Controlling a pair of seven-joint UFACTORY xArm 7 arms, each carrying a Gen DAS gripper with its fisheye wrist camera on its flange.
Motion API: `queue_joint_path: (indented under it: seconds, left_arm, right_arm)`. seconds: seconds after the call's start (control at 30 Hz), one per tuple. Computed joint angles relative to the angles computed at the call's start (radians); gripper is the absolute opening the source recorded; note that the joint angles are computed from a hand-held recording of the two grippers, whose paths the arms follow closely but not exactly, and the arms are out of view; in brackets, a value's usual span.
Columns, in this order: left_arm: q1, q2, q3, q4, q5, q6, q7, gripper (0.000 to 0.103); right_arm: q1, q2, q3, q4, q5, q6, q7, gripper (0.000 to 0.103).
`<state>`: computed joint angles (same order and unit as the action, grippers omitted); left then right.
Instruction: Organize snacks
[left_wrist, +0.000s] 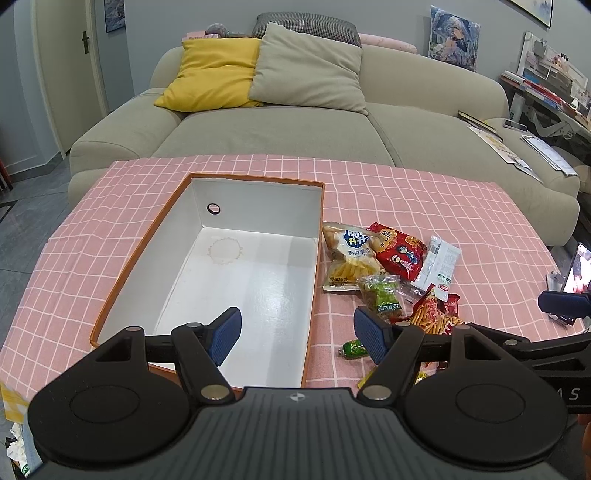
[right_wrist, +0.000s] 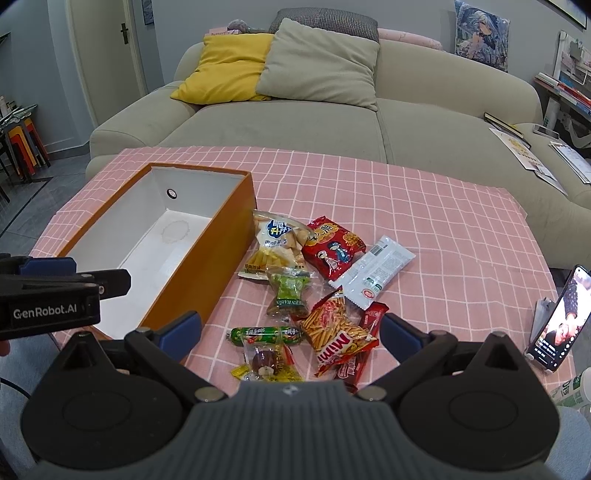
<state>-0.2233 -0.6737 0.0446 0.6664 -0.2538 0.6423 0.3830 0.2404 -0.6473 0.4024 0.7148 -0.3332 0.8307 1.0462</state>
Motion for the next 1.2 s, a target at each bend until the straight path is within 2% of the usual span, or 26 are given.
queue_joint_path:
  seconds: [0.73, 1.03, 1.2]
  left_arm:
    - [0.001, -0.001, -0.007, 0.002, 0.009, 0.003, -0.003, 0.082]
    - [-0.031, -0.004, 0.010, 0.003, -0.025, 0.026, 0.028, 0.082]
    - [-0.056, 0.002, 0.012, 0.000, -0.050, 0.029, 0.063, 0.071]
  right_arm:
    - [0.003, 0.000, -0.002, -0.002, 0.003, -0.003, 0.003, 0.099]
    - [0.009, -0.002, -0.013, -0.013, 0.013, -0.009, -0.004, 0.099]
    - [0.012, -0.014, -0.036, -0.047, 0.032, -0.025, -0.025, 0.099]
